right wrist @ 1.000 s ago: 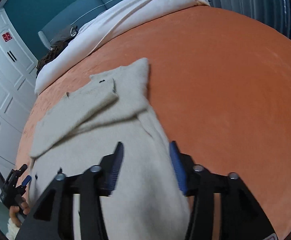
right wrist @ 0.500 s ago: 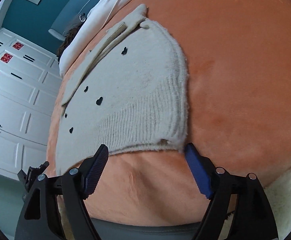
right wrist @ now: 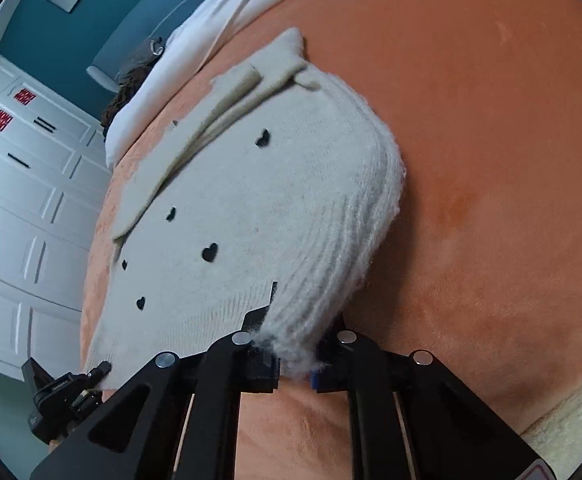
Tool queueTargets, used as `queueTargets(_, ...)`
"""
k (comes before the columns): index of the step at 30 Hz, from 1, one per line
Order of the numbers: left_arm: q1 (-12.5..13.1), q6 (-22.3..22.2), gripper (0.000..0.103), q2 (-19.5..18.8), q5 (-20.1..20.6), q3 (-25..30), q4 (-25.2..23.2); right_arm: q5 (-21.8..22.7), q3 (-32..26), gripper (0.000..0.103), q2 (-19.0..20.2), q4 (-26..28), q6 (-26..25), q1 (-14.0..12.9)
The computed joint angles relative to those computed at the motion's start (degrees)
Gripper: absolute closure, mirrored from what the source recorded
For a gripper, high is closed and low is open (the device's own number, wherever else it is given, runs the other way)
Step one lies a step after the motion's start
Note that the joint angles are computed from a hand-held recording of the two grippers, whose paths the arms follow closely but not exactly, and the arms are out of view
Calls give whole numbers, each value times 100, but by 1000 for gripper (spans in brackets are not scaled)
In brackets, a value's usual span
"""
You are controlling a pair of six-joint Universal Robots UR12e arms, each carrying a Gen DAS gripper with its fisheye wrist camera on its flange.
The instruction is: Fold small clothes
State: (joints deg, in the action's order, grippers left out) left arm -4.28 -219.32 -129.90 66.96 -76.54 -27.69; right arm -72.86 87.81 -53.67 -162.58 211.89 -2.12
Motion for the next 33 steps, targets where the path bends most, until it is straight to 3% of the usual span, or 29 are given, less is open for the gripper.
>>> queueTargets(4,51,448,98,343,-122,-273,21,-114,252,95,-382,-24,-734,3)
queueTargets(8,85,1180,98,833,-247,-738,-255,-43,637,96,-853,385,-1547,-69)
queueTargets(10,104,1539,98,1105,-333,-1034,-548,-36,864,96,-1125,791,-2055,-98)
queueTargets(15,53,2486,98,1783,-314,-1734,-1773,-90,1424,96,-1799,2478,-3462,-62)
queueTargets(18,53,2736,98,2189,-359,-2109,-2282,37,1755,96,-2174,3248,-4001,-71)
queueTargets(21,70,2678,98,2485,-405,-2274,-2375,379,2005,96,-2484,3485,-4198,-169)
queueTargets(23,91,2577,98,2515,-454,-2201,-2141,656,2088,96,-2578,3236,-4029,-271)
queueTargets(25,134,2484,98,2376,-587,-1982,-1594,940,2056,96,-2536,2604,-3686,-366)
queueTargets(28,117,2381,97,1771,-641,-1225,-725,1165,1723,96,-2107,1118,-2907,-479)
queueTargets(29,77,2321,97,1582,-484,-1001,-485,1280,1557,95,-1890,645,-2568,-543)
queueTargets(31,28,2165,93,1139,-215,-526,-124,1229,1178,92,-1396,-266,-1757,-553)
queueTargets(32,-8,2045,91,874,-55,-235,-52,1040,993,90,-1161,-606,-1457,-517)
queueTargets(33,-34,1999,82,636,24,48,-165,637,819,81,-934,-902,-1142,-447)
